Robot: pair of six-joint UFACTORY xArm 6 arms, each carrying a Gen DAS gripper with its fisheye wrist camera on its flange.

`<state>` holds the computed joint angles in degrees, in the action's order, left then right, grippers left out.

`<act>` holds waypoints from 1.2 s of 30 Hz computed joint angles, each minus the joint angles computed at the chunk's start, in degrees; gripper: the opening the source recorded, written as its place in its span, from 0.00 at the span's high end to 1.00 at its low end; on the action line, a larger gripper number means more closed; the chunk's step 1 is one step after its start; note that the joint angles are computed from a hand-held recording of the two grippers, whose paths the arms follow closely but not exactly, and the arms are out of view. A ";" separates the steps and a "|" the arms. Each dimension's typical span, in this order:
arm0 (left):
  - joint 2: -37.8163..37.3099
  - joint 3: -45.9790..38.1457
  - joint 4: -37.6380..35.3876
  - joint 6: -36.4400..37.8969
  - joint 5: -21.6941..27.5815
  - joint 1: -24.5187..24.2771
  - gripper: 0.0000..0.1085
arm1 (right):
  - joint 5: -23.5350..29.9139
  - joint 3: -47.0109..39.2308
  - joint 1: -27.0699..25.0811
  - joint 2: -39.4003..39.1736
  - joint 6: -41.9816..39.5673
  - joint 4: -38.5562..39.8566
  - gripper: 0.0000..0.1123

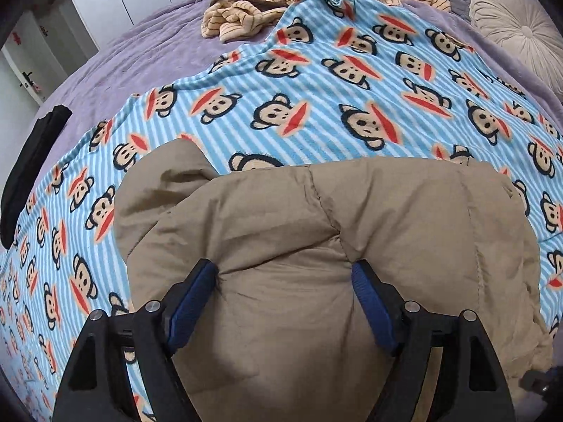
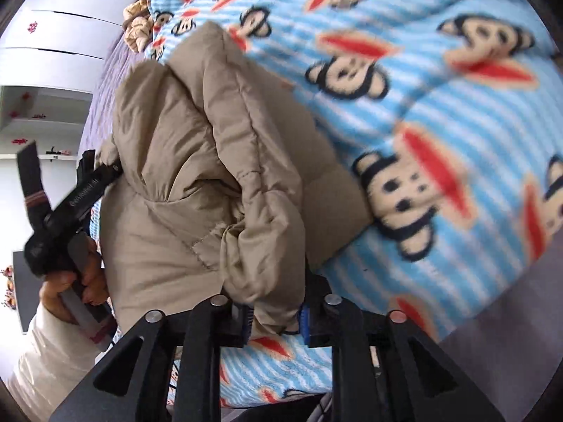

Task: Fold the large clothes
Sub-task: 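Open both tools and lift them off the folded jacket bundle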

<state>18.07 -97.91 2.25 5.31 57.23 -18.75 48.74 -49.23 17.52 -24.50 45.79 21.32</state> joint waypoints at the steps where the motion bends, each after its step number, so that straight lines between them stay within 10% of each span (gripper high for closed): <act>1: 0.37 -0.49 0.07 -0.32 0.32 0.01 0.25 | 2.01 -1.13 -0.55 -0.83 0.53 -2.45 0.76; 7: 0.14 0.56 3.86 -2.70 -0.64 -0.95 0.24 | 7.61 -12.02 -0.27 0.58 -5.12 -16.68 0.76; 13: -0.76 -3.73 3.60 -6.04 7.71 0.02 0.24 | 10.01 -20.24 1.01 12.06 -21.37 -8.93 0.76; 22: -17.37 12.06 -2.67 -8.57 13.01 5.14 0.24 | 15.02 -20.28 -1.44 15.55 -29.26 -2.46 0.76; 36: -26.26 21.58 -9.27 -7.00 15.18 7.79 0.24 | 15.59 -20.72 -0.75 15.78 -24.60 -2.28 0.67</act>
<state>-8.19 -76.33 -7.02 -1.69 72.41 -10.96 64.33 -69.94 16.78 -8.72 21.19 19.04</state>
